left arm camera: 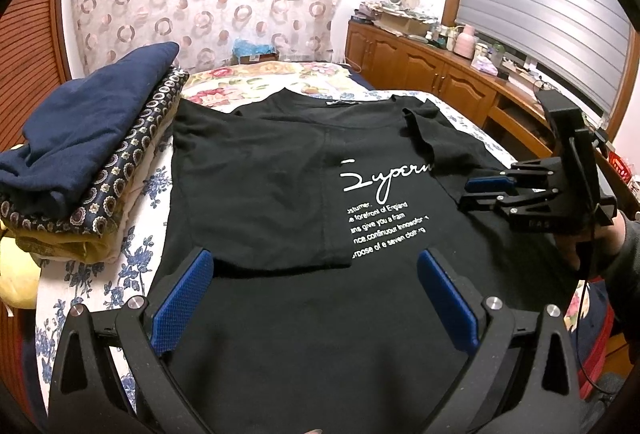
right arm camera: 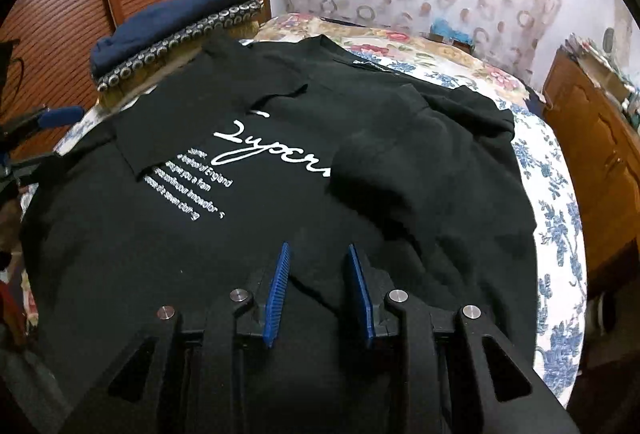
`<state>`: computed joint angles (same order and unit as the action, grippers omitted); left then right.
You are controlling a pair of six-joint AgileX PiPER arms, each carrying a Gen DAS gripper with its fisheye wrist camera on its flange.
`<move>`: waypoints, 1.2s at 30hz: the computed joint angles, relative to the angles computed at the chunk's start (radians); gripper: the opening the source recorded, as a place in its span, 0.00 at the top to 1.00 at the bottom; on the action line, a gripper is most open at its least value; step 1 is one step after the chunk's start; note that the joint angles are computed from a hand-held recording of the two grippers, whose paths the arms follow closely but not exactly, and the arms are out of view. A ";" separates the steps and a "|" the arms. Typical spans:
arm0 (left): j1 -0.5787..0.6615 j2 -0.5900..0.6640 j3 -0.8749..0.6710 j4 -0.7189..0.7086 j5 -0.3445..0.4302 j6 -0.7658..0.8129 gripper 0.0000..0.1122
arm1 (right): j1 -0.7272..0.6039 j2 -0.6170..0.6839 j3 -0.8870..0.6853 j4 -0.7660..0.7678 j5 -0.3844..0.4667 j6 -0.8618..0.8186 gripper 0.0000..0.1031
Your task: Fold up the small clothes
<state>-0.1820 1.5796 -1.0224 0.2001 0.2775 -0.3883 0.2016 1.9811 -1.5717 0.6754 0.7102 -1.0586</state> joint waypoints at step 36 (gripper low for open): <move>0.027 0.090 -0.123 -0.183 0.029 0.207 0.09 | -0.125 -0.103 0.084 0.209 0.114 -0.229 0.72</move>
